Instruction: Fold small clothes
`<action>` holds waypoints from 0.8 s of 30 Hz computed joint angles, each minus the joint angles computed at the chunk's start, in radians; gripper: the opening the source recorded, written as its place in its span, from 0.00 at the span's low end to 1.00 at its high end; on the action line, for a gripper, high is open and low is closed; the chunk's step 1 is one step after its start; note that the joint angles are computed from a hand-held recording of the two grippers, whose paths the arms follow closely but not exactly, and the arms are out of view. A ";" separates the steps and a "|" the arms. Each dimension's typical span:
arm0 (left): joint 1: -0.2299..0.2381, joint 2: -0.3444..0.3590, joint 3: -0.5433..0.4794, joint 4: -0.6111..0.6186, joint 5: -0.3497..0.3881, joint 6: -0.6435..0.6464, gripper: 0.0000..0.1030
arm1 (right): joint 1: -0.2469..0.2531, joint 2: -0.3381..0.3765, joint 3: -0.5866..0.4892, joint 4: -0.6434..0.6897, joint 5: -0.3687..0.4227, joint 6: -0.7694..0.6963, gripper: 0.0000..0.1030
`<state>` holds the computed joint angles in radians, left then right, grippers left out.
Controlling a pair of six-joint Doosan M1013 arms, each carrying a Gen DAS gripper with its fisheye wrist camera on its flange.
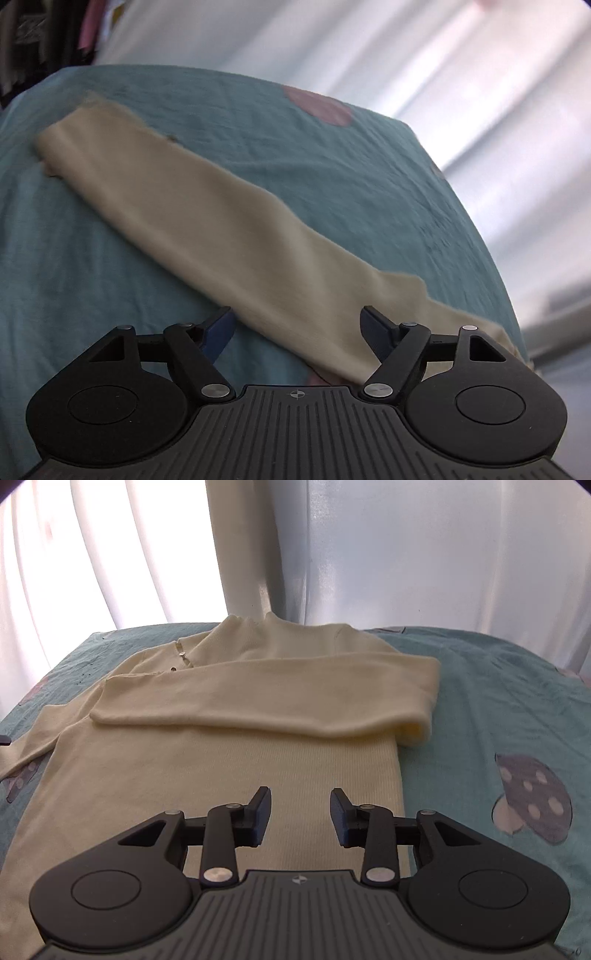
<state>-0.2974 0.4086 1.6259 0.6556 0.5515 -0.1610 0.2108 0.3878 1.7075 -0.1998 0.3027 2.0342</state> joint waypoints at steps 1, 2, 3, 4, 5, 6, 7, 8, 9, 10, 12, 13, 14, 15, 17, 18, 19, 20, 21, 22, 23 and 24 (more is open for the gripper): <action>0.008 -0.011 0.018 0.041 0.014 -0.090 0.75 | 0.000 -0.005 0.007 0.005 0.000 0.008 0.33; 0.014 -0.019 0.032 0.070 0.034 -0.162 0.74 | 0.000 -0.010 0.013 0.007 -0.001 0.017 0.33; 0.019 -0.025 0.043 0.089 0.057 -0.221 0.71 | -0.001 -0.014 0.018 0.006 -0.003 0.027 0.34; 0.025 -0.033 0.057 0.109 0.073 -0.270 0.65 | -0.001 -0.017 0.021 0.002 -0.006 0.037 0.34; 0.030 -0.041 0.073 0.143 0.071 -0.324 0.61 | -0.001 -0.019 0.022 0.002 -0.007 0.042 0.35; 0.036 -0.046 0.085 0.164 0.064 -0.363 0.55 | -0.001 -0.020 0.023 0.006 -0.010 0.040 0.35; 0.043 -0.051 0.097 0.187 0.049 -0.403 0.51 | -0.002 -0.021 0.023 0.015 -0.014 0.031 0.35; 0.051 -0.054 0.106 0.205 0.034 -0.442 0.49 | -0.003 -0.022 0.022 0.022 -0.016 0.025 0.35; 0.058 -0.056 0.114 0.229 0.019 -0.488 0.47 | -0.003 -0.024 0.023 0.031 -0.022 0.017 0.35; 0.062 -0.058 0.127 0.272 0.003 -0.567 0.45 | -0.003 -0.025 0.023 0.034 -0.025 0.014 0.35; 0.071 -0.059 0.146 0.351 -0.020 -0.693 0.39 | -0.001 -0.027 0.023 0.030 -0.027 0.019 0.37; 0.072 -0.056 0.151 0.388 -0.019 -0.750 0.35 | -0.001 -0.028 0.024 0.034 -0.029 0.015 0.38; 0.075 -0.055 0.158 0.429 -0.023 -0.810 0.34 | -0.001 -0.028 0.024 0.036 -0.029 0.013 0.38; 0.078 -0.054 0.163 0.458 -0.026 -0.859 0.33 | 0.000 -0.029 0.024 0.035 -0.027 0.013 0.38; 0.085 -0.053 0.172 0.510 -0.023 -0.953 0.32 | 0.000 -0.029 0.022 0.035 -0.024 0.012 0.39; 0.086 -0.052 0.173 0.529 -0.013 -0.985 0.30 | 0.000 -0.028 0.022 0.028 -0.023 0.019 0.39; 0.087 -0.049 0.170 0.532 -0.001 -0.991 0.29 | -0.001 -0.028 0.021 0.025 -0.022 0.023 0.39; 0.091 -0.045 0.163 0.525 0.011 -0.975 0.26 | -0.001 -0.028 0.021 0.019 -0.019 0.032 0.39; 0.092 -0.042 0.157 0.507 0.019 -0.949 0.16 | -0.001 -0.027 0.020 0.015 -0.017 0.040 0.39; 0.094 -0.040 0.153 0.497 0.024 -0.926 0.09 | -0.002 -0.026 0.019 0.011 -0.016 0.046 0.39; 0.094 -0.039 0.149 0.500 0.026 -0.916 0.09 | -0.002 -0.024 0.017 0.006 -0.014 0.054 0.39; 0.091 -0.039 0.148 0.522 0.028 -0.912 0.09 | -0.003 -0.023 0.016 0.001 -0.012 0.062 0.39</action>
<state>-0.2064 0.3696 1.7734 1.1778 0.5794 -1.0730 0.2082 0.3646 1.7239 -0.1989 0.2907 2.0959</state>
